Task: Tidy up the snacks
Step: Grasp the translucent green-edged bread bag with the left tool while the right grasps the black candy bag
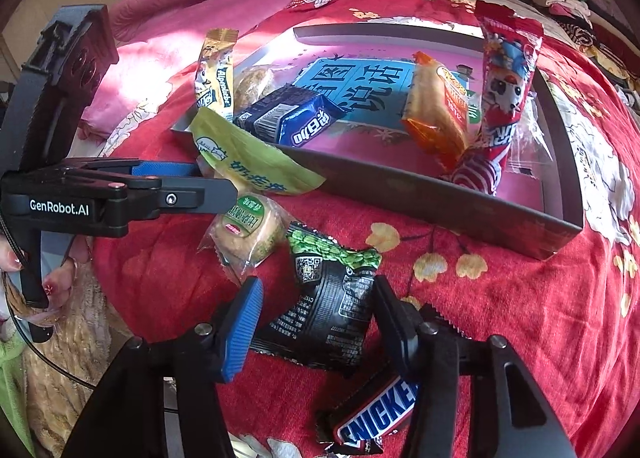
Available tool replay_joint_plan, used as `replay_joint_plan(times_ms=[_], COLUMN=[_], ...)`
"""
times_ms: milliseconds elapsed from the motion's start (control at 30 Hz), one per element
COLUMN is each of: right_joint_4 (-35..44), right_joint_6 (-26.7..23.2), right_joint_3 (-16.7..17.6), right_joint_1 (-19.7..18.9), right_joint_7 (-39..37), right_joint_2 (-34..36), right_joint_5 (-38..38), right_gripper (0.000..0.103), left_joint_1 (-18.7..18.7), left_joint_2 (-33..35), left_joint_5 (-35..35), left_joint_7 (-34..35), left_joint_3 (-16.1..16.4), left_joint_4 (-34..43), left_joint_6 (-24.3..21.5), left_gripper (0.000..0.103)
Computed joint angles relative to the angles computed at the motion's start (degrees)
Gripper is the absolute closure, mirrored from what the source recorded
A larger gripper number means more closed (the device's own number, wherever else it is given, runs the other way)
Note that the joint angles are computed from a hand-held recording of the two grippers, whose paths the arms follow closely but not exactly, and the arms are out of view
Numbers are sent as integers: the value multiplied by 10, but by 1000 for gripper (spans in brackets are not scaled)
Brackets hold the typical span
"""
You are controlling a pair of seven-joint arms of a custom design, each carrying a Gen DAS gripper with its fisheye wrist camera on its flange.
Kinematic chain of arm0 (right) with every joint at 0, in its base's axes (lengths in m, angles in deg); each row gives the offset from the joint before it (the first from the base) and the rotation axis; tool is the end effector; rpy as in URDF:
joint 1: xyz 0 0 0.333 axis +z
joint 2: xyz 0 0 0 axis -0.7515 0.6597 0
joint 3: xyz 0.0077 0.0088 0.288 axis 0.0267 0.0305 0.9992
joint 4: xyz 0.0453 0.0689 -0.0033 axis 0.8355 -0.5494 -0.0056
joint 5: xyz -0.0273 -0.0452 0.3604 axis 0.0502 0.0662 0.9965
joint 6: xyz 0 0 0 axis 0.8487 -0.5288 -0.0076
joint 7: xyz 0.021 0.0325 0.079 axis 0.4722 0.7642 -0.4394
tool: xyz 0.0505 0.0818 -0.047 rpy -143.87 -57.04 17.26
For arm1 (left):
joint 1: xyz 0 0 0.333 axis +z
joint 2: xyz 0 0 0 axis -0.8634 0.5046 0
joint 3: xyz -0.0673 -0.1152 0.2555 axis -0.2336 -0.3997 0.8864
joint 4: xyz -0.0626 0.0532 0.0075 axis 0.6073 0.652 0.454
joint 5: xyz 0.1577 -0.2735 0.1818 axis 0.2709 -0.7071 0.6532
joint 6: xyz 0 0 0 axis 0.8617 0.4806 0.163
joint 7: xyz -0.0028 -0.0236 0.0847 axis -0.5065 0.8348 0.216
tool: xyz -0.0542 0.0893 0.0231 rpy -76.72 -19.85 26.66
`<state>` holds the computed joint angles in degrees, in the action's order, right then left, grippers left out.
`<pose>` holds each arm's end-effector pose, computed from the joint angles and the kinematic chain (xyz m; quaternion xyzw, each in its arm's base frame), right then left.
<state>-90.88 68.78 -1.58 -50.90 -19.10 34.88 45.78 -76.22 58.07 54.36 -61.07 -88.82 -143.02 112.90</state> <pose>0.6639 0.0447 0.2535 -0.9082 0.2669 -0.0355 0.3204 0.5696 -0.3067 0.2931 -0.7895 0.5464 -0.2718 0.0650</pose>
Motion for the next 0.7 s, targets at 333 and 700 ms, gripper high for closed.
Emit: replay_joint_plan(times_ms=[333,700], right_joint_4=[-1,-3], right_joint_6=[29,52], right_joint_3=[5,9], right_joint_1=[3,13], right_joint_7=[-19,-31], right_joint_2=[1,7], right_joint_5=[6,-6], right_gripper=[62,62], left_joint_1=[13,22], left_joint_2=[18,41], left_joint_5=[-15,-43], left_joint_7=[12,26], left_joint_3=[-12,-22], left_joint_4=[7,24], left_joint_6=[40,44], left_gripper=[47,46])
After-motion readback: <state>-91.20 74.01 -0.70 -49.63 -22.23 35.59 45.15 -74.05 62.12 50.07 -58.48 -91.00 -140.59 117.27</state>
